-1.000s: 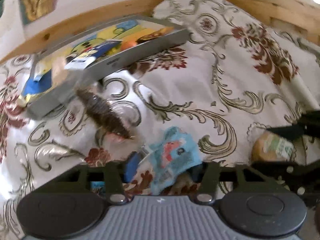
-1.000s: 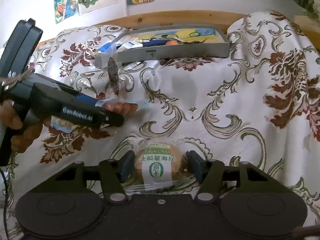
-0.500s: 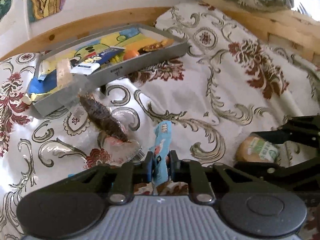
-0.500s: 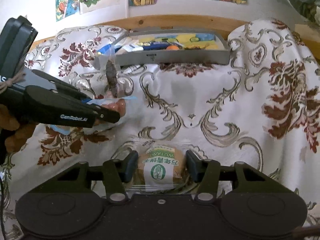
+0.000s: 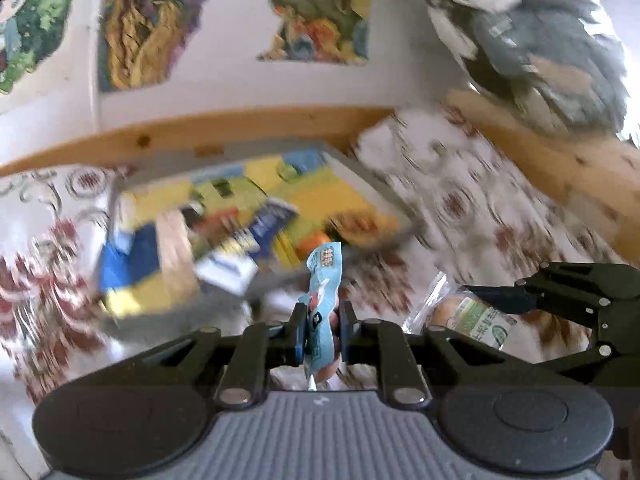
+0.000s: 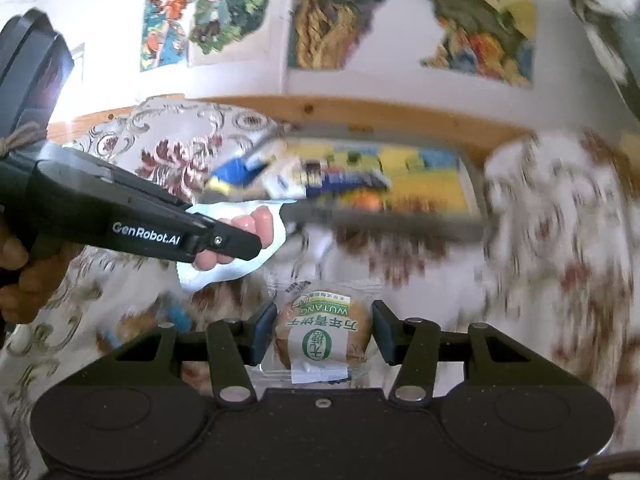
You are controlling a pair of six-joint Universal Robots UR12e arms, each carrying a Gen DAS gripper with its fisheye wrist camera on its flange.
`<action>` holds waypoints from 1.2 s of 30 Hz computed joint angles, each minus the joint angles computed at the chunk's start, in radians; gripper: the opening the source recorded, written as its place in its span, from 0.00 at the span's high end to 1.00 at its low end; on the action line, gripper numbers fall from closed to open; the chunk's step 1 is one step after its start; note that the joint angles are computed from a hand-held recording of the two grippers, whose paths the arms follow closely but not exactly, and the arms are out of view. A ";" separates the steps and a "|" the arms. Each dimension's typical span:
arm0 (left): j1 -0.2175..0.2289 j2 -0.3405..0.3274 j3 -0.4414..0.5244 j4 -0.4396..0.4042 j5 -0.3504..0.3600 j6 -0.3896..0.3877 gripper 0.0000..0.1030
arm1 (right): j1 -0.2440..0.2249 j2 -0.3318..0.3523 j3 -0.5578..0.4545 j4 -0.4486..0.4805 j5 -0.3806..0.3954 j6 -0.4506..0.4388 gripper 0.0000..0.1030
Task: Organize snacks
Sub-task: 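Carry the candy packet and bread pack over the grey tray with both tools, then open both tools to release the candy packet and bread pack into the tray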
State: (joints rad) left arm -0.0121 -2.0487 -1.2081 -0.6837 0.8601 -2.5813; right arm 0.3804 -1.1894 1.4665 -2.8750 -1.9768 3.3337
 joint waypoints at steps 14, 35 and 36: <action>-0.044 -0.230 0.373 -0.020 0.163 -0.201 0.83 | -0.085 0.190 -0.348 0.084 0.030 -0.082 0.49; -0.083 -0.320 0.481 -0.079 0.271 -0.245 0.82 | -0.142 0.289 -0.469 0.226 0.005 0.100 0.48; -0.081 -0.323 0.488 -0.090 0.264 -0.257 0.82 | -0.143 0.289 -0.467 0.227 0.005 0.108 0.48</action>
